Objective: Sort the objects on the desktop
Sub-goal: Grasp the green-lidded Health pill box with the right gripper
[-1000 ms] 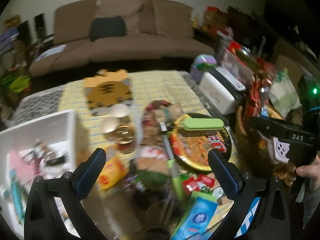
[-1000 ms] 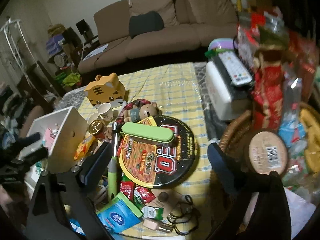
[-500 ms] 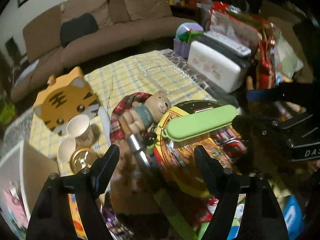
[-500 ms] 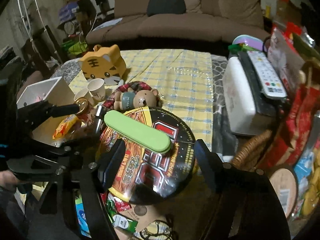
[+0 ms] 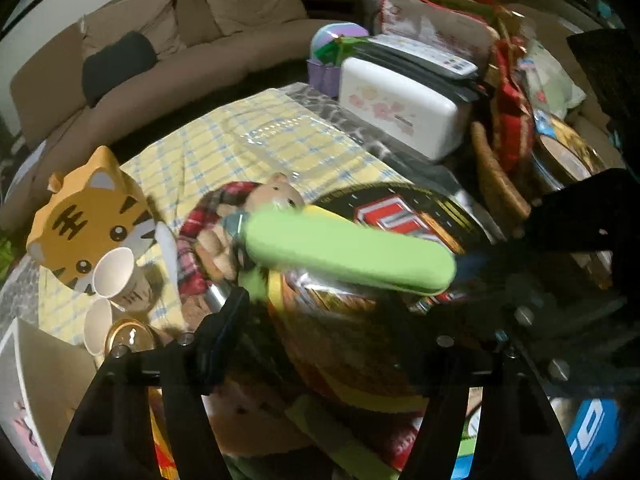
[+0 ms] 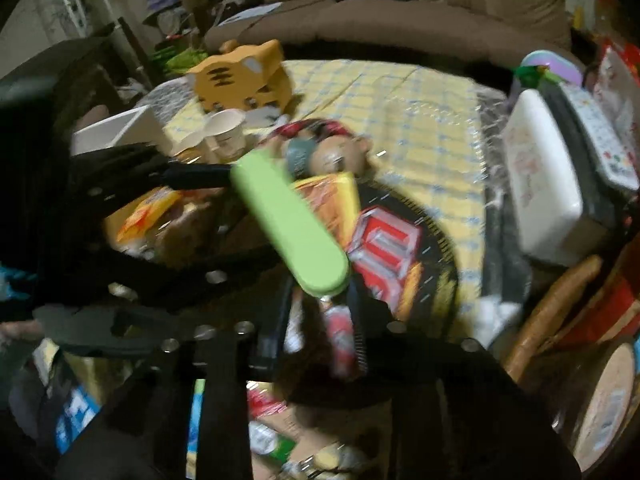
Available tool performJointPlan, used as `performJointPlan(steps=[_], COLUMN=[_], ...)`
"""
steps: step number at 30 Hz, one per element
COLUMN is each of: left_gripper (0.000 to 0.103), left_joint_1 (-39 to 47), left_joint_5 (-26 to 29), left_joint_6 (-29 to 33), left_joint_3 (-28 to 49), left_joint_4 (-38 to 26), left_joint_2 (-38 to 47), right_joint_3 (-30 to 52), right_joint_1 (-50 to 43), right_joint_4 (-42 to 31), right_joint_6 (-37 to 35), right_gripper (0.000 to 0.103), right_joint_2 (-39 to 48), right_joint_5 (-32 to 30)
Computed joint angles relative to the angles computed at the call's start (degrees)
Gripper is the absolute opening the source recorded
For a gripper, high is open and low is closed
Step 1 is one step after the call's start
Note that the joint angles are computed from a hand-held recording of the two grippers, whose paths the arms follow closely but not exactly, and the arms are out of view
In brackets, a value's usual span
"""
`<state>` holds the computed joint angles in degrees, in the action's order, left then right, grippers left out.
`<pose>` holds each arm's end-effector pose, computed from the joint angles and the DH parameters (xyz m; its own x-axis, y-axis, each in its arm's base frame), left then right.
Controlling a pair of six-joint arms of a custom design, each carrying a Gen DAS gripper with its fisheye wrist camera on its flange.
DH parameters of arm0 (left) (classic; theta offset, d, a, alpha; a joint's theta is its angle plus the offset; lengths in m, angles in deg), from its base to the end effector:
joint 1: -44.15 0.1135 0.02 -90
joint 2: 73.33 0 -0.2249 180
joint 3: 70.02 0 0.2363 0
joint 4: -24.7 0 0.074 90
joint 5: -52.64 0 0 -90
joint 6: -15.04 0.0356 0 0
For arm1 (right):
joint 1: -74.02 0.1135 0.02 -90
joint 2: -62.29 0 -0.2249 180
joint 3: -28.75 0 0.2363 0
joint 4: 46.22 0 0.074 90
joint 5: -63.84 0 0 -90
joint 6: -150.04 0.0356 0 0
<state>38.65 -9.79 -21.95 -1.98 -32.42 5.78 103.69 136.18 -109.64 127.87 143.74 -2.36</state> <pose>0.2459 -0.0402 0.1910 -0.3515 0.7452 -0.5668 0.8923 0.4499 0.0382 0.1331 0.2214 0.2090 -0.8549 0.1957 -0.4805 0.1253 0.9766 0.1748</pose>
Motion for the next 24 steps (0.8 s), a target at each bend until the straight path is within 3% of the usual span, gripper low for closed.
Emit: performJointPlan(steps=[3, 5, 9, 12, 17, 18, 24], left_gripper=[0.071, 0.071, 0.069, 0.07, 0.079, 0.08, 0.09], left_joint_1=[1.8, 5.75, 13.79, 19.17, 25.56, 26.27, 29.64], left_joint_5=[-0.26, 1.88, 5.12, 8.75, 14.51, 15.16, 21.01], left_joint_6=[0.96, 2.04, 3.04, 2.77, 5.0, 5.67, 10.48], left_joint_3=[-0.42, 2.24, 7.7, 12.53, 18.42, 19.12, 22.19], left_joint_4=[-2.29, -7.31, -15.81, -21.18, -29.93, -31.44, -42.49], left_joint_2=[-1.11, 0.56, 3.62, 8.05, 15.22, 16.1, 20.44], right_joint_3=[2.53, 3.83, 8.15, 9.2, 8.81, 8.47, 2.04], right_joint_1=[3.34, 4.96, 4.93, 1.21, -4.27, -4.78, -1.48], right_joint_4=[-1.83, -4.17, -9.79, -8.08, -3.02, -2.15, 3.01], right_joint_6=[2.49, 5.35, 6.75, 2.92, -0.5, -0.58, 5.51], right_gripper=[0.02, 0.021, 0.044, 0.05, 0.045, 0.028, 0.026], right_joint_2=[2.29, 2.84, 5.16, 6.78, 11.42, 11.89, 1.92], right_joint_5=[0.03, 2.14, 8.29, 8.32, 3.82, 2.99, 3.09])
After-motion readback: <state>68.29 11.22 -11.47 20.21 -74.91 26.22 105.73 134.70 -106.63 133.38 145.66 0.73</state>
